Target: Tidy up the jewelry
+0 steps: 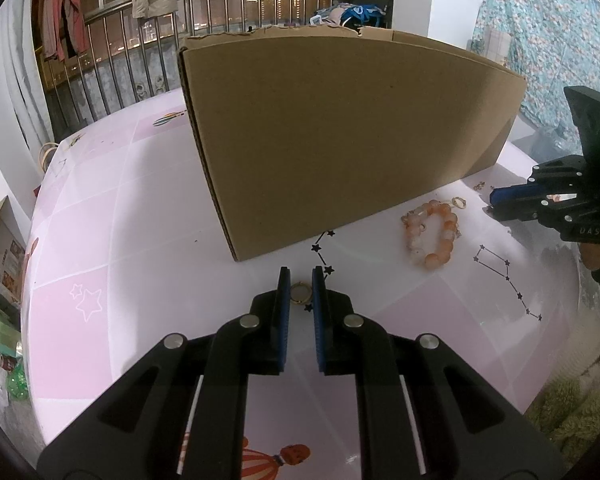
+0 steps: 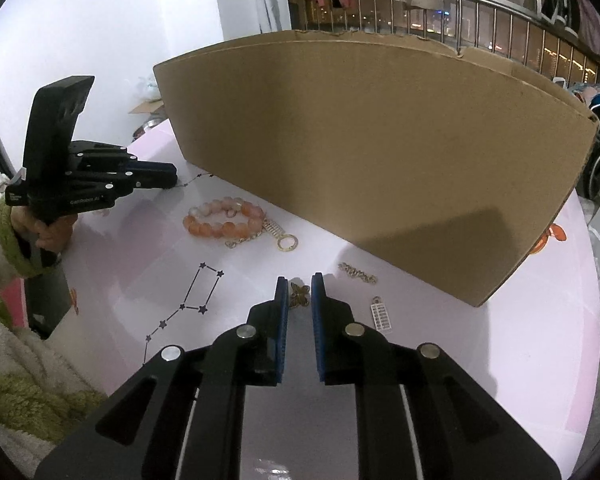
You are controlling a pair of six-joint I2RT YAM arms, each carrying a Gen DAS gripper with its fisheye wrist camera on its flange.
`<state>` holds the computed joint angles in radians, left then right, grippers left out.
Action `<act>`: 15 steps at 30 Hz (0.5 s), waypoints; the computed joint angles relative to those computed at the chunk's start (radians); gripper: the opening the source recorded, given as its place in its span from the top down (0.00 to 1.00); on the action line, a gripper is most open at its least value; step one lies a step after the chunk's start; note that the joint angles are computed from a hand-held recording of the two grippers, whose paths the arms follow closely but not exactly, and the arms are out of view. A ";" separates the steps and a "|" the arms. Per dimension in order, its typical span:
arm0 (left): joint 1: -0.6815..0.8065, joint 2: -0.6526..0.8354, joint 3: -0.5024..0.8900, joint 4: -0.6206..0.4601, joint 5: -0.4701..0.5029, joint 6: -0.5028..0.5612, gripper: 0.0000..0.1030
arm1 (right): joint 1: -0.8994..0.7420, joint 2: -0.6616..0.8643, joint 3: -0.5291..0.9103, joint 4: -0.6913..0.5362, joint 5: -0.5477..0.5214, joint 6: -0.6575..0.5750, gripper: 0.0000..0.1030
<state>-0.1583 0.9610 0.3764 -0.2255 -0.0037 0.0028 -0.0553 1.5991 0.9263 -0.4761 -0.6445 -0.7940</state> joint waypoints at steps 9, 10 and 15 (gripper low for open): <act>-0.010 0.002 0.001 0.002 -0.007 -0.010 0.91 | -0.010 0.016 0.015 -0.020 -0.020 -0.004 0.93; -0.008 0.000 -0.001 0.002 -0.006 -0.008 0.91 | -0.010 0.016 0.013 -0.019 -0.020 -0.002 0.93; -0.013 0.002 0.000 0.005 -0.008 -0.014 0.91 | -0.011 0.019 0.015 -0.018 -0.025 0.002 0.93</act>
<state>-0.1713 0.9631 0.3760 -0.2210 -0.0119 -0.0114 -0.0665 1.6185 0.9409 -0.4943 -0.6693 -0.7925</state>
